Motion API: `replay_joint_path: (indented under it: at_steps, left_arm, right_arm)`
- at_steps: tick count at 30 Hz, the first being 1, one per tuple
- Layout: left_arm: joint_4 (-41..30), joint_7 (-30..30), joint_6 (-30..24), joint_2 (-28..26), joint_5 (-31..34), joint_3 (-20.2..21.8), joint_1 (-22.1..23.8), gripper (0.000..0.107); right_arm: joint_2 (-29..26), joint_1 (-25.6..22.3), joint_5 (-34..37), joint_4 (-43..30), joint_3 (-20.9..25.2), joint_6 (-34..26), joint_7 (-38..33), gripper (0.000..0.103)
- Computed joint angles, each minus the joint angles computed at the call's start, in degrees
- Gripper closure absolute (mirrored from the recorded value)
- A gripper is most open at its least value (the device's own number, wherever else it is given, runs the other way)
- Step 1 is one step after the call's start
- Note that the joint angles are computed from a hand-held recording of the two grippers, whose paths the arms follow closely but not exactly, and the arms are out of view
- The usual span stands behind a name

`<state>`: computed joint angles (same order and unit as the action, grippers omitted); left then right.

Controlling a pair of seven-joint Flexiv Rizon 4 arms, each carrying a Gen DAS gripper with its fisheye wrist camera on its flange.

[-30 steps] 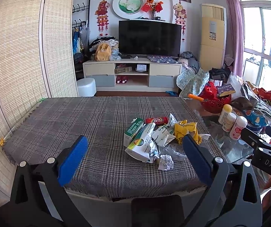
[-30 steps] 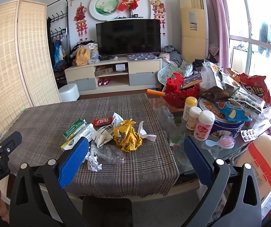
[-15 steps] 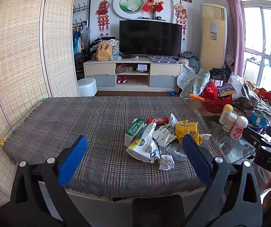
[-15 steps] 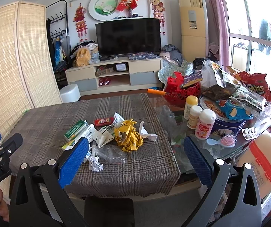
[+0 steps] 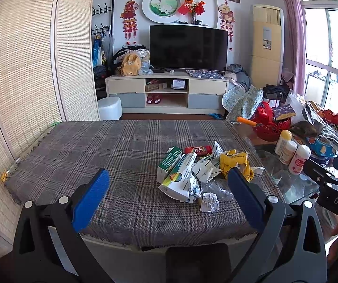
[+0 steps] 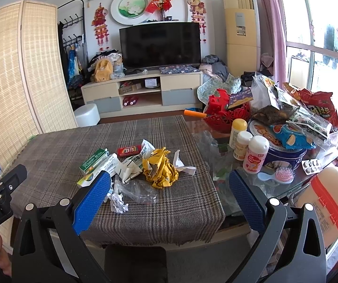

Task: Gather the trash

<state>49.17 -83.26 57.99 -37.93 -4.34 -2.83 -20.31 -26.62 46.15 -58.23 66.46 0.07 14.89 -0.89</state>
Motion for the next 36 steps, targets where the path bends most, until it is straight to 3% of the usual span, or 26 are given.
replay_joint_path:
  at_steps: [17,27,33,36]
  left_arm:
    - [-1.1,-0.9,-1.9,-0.6,1.4,0.9,-0.3,0.012]
    - [-5.4,0.9,-5.1,-3.5,1.2,0.4,0.4,0.012]
    - [-13.9,0.5,-12.3,-8.3,0.7,1.2,0.3,0.012]
    - [-21.6,0.6,-18.6,-12.6,0.5,1.6,0.3,0.012]
  right_arm:
    - [0.1,-0.8,1.8,0.1,0.5,0.4,-0.9,0.003]
    - [0.1,-4.2,7.5,1.9,1.4,6.7,-1.3,0.003]
    - [-1.8,-6.7,14.0,0.5,2.0,10.5,-3.6,0.003]
    - [-3.7,-7.0,16.5,-2.0,1.5,10.3,-5.9,0.003]
